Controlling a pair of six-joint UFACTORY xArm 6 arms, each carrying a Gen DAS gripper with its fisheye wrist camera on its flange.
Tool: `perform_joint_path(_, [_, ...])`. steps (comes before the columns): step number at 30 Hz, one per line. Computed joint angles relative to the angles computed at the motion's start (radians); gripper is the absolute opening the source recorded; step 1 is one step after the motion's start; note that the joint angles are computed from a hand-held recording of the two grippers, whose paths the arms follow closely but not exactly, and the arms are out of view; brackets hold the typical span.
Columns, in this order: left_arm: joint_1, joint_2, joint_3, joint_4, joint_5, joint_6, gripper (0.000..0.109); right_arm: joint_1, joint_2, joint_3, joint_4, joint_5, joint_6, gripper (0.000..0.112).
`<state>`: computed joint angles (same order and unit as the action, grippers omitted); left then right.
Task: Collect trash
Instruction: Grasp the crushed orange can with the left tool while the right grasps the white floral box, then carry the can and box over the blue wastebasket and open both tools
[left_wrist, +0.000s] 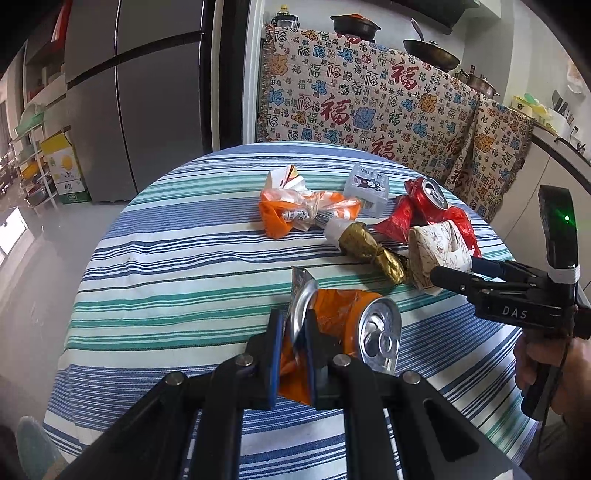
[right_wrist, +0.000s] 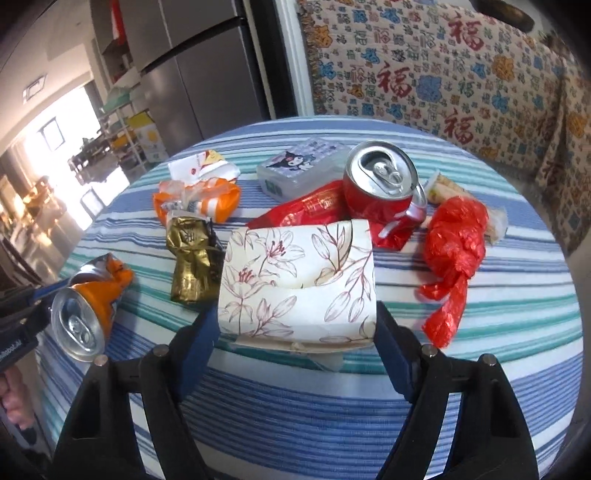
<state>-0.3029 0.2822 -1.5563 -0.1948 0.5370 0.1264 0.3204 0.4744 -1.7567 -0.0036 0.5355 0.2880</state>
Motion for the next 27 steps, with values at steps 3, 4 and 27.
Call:
perform_joint_path(3, [-0.003, -0.011, 0.005, -0.014, 0.000, 0.014, 0.011, -0.004, -0.086, 0.101, 0.018, -0.038, -0.024, 0.081])
perform_joint_path(4, [-0.006, -0.017, 0.008, -0.020, 0.002, 0.018, 0.011, -0.004, -0.113, 0.131, 0.033, -0.049, -0.039, 0.081])
perform_joint_path(27, [-0.313, 0.105, -0.258, -0.137, 0.128, 0.129, 0.011, -0.303, -0.822, 0.885, -0.062, -0.161, 0.116, 0.081])
